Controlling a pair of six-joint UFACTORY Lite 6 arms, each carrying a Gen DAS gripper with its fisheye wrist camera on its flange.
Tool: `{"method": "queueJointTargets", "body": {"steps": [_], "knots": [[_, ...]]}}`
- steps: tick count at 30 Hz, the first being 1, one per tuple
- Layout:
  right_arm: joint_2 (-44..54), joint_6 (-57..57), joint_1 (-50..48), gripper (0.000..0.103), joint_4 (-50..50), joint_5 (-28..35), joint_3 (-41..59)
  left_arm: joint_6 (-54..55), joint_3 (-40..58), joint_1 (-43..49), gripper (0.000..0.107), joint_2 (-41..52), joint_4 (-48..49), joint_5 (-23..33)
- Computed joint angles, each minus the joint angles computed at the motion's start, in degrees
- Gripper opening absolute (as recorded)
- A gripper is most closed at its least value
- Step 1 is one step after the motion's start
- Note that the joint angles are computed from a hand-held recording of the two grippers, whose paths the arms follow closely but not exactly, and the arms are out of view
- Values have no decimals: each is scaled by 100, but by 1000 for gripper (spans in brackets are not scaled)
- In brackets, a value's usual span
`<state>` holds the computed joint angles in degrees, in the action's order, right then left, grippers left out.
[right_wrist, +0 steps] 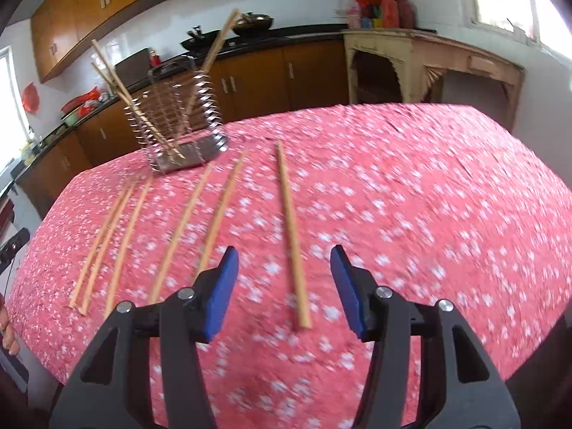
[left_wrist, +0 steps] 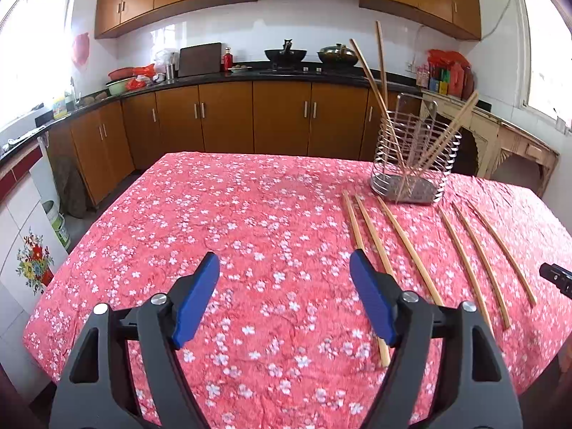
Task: Organize utensils
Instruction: 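Lower the right gripper to the table and close it on another chopstick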
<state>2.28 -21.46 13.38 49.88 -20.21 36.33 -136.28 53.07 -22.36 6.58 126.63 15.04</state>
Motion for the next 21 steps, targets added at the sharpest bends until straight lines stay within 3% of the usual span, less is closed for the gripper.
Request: {"method": "queueJointTargets", "body": {"steps": [10, 13, 21], "knots": [[311, 1377, -190, 31, -1235, -265, -404, -1020, -430, -311, 77, -60, 974, 181], [670, 571, 106, 30, -437, -367, -55, -1347, -446, -366, 77, 8, 1237, 173], [1223, -429, 426, 14, 779, -637, 438, -1953, -593, -479, 76, 160, 1808, 254]]}}
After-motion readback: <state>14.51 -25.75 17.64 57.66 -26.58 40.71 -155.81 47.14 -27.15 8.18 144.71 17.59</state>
